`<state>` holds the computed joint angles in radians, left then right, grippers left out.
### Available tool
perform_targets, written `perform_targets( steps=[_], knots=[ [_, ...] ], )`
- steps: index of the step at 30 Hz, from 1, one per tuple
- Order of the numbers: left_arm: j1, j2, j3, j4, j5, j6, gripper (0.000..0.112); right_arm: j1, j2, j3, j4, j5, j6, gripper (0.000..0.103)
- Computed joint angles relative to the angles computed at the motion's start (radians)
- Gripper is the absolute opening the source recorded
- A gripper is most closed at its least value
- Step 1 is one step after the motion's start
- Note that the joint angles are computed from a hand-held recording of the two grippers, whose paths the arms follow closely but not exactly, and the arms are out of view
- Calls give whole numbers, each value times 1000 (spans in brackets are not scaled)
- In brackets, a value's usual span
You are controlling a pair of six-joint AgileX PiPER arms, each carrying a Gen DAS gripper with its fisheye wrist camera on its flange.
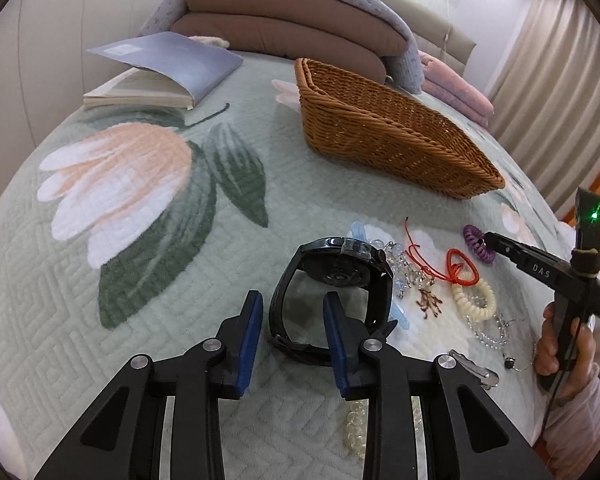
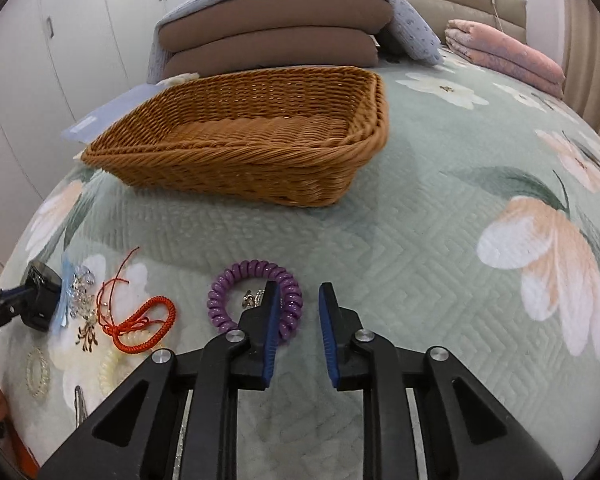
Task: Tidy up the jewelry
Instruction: 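Grasp the black watch with the left tool while the right tool grasps the purple coil hair tie, then carry the watch and the purple coil over the wicker basket with both tools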
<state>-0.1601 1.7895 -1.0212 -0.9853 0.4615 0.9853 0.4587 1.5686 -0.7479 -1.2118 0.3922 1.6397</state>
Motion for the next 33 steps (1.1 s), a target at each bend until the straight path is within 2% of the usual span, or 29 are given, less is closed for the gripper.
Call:
perform_targets(
  steps=[4, 6, 7, 8, 10, 12, 14, 15, 19, 23, 27, 33],
  knots=[
    [-9, 3, 0, 12, -20, -22, 32, 42, 34, -30, -1, 72, -10, 22],
    [-20, 12, -11, 43, -37, -69, 28, 63, 45, -38, -8, 100, -11, 22],
    [-25, 15, -14, 56, -50, -87, 27, 66, 44, -36, -14, 98, -9, 16],
    [-29, 16, -15, 67, -59, -101, 25, 63, 39, -29, -23, 79, -7, 15],
    [-37, 13, -9, 75, -81, -111, 18, 56, 26, -16, -36, 57, 3, 14],
    [-39, 10, -3, 63, -91, -99, 16, 30, -2, 11, -57, -7, 19, 13],
    [-38, 1, 11, 20, -101, -52, 16, 11, -28, 36, -108, -57, 67, 13],
    [-38, -5, 18, 5, -106, -37, 10, 13, -39, 45, -143, -59, 104, 13],
    [-10, -28, 45, -132, -77, 96, 10, 29, -75, 73, -262, -58, 231, 13],
    [-8, -38, 62, -187, -78, 151, 10, 54, -114, 98, -354, -44, 339, 13],
    [9, -60, 85, -301, -39, 265, 10, 92, -161, 124, -419, -18, 408, 13],
    [15, -99, 114, -390, -11, 350, 10, 170, -218, 129, -410, 53, 421, 13]
  ],
)
